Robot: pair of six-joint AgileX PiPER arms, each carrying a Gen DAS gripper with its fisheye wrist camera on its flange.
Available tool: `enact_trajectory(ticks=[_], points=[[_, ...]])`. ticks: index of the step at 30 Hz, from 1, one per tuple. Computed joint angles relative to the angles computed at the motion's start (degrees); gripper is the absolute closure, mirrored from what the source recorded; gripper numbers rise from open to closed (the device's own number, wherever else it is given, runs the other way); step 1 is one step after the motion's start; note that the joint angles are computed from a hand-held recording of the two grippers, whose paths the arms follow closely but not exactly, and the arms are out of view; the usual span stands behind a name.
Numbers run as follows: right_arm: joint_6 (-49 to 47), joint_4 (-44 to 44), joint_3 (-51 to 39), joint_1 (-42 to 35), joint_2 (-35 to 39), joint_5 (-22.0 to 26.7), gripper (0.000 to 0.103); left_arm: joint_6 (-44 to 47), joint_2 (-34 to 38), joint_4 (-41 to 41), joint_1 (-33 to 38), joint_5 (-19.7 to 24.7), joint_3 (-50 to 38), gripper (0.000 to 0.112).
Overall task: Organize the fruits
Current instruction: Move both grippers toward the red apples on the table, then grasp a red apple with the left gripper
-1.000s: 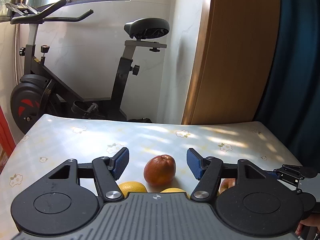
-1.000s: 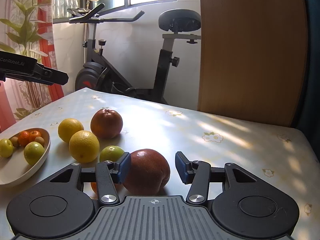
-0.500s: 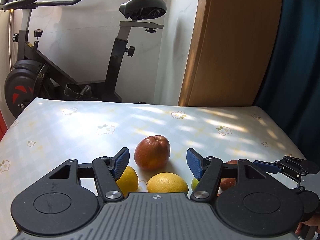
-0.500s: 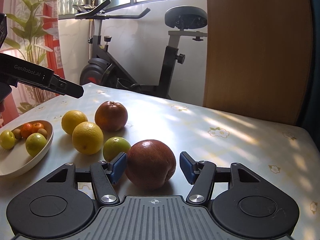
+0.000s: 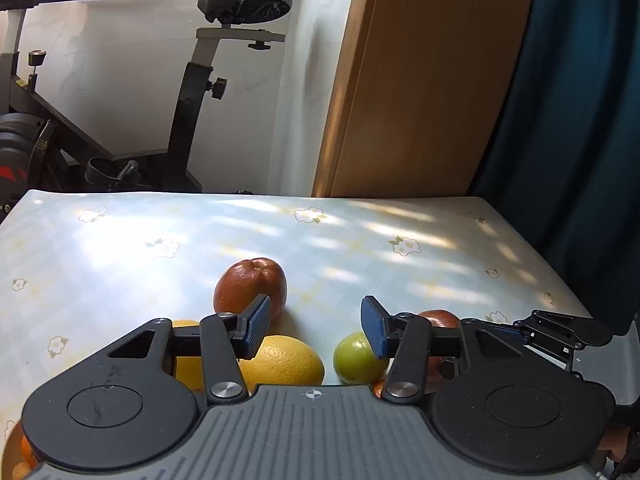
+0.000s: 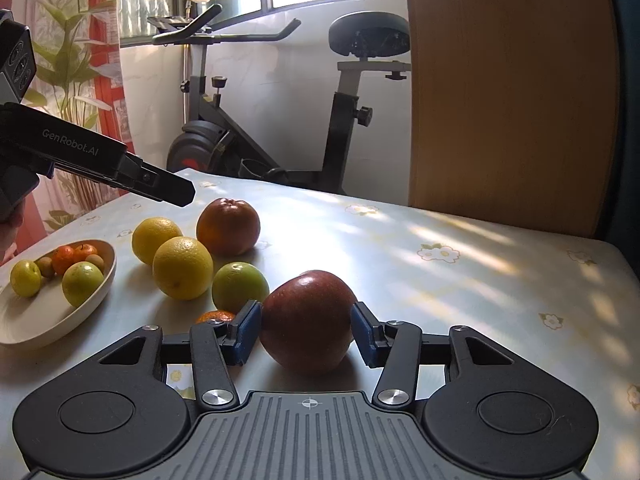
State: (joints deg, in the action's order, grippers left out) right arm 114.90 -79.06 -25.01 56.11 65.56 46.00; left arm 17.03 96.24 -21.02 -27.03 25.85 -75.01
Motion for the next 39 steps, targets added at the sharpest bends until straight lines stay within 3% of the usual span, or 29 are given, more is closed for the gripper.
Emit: enact_trajectory(ticks=[6,10,22,28,32,39], points=[[2.4,2.8,1.8,4.1,-2.2,5.0,0.064,11.2,5.3,-9.5,-1.4,6.5,-5.7,0.063],[3.1,4.6,2.4,4.1,-2.2,6.1,0.07,12.9,9.4,-10.3,-2.9,10.9,-10.0,0.065],[-3.1,7.0,1.5,3.1,-0.4,4.0,0.07,11.9,13.2,-7.8,-5.2,11.5,-13.1,0.069],[-6.4,6.4,-0.7,1.8,2.0,3.4,0.059,5.4,16.5,-4.5,-5.8,11.6,-17.9,0.069],[-8.9,5.4,-1.9,-1.6,3.3,1.2,0.057,0.5,19.5,-2.0,-6.3,12.9,-22.3,0.069],[-8.2,2.0,-1.9,-8.3,3.6,-4.0,0.046,-2.3,25.2,-3.6,-4.7,19.6,-32.2,0.072]])
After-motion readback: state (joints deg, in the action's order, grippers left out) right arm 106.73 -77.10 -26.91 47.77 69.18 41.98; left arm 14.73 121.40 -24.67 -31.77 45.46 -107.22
